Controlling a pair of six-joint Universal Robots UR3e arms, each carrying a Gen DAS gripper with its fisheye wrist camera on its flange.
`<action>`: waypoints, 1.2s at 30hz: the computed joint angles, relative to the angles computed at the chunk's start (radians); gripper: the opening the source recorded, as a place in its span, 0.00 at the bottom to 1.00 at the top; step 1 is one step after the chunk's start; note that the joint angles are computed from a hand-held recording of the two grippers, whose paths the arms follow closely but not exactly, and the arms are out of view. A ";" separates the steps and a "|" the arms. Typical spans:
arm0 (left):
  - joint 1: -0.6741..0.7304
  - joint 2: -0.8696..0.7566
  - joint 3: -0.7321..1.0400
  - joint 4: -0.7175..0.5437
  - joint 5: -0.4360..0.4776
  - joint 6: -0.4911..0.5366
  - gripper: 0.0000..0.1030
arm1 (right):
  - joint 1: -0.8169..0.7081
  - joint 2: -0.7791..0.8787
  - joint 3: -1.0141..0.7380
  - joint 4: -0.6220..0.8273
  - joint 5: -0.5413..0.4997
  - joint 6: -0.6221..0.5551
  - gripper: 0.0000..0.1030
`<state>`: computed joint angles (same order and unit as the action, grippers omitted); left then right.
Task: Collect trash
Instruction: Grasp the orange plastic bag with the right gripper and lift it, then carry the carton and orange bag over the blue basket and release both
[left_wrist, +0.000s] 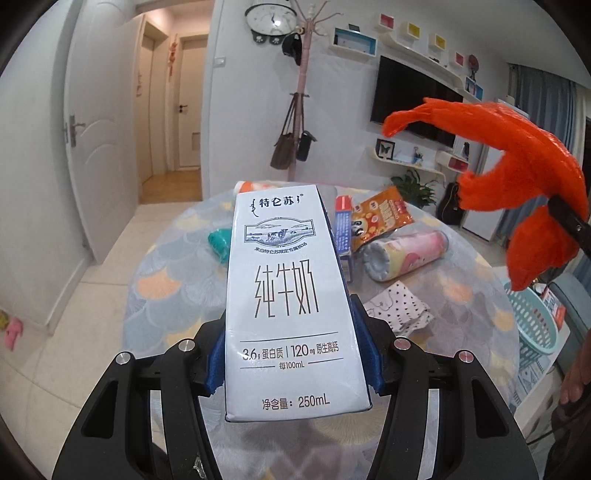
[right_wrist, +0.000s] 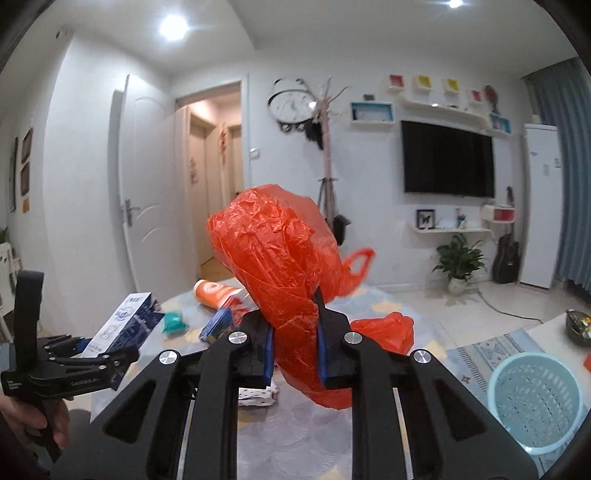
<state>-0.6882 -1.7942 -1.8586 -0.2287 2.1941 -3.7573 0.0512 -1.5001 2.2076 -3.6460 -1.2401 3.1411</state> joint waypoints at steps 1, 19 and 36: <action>-0.003 0.003 0.000 -0.003 0.005 0.000 0.54 | 0.002 -0.003 0.014 -0.024 -0.020 0.005 0.15; -0.065 -0.001 0.059 -0.104 0.096 -0.035 0.54 | -0.045 -0.034 0.097 -0.045 -0.003 -0.021 0.15; -0.073 -0.012 0.079 -0.113 0.110 -0.015 0.54 | -0.063 -0.022 0.083 0.043 -0.051 0.014 0.15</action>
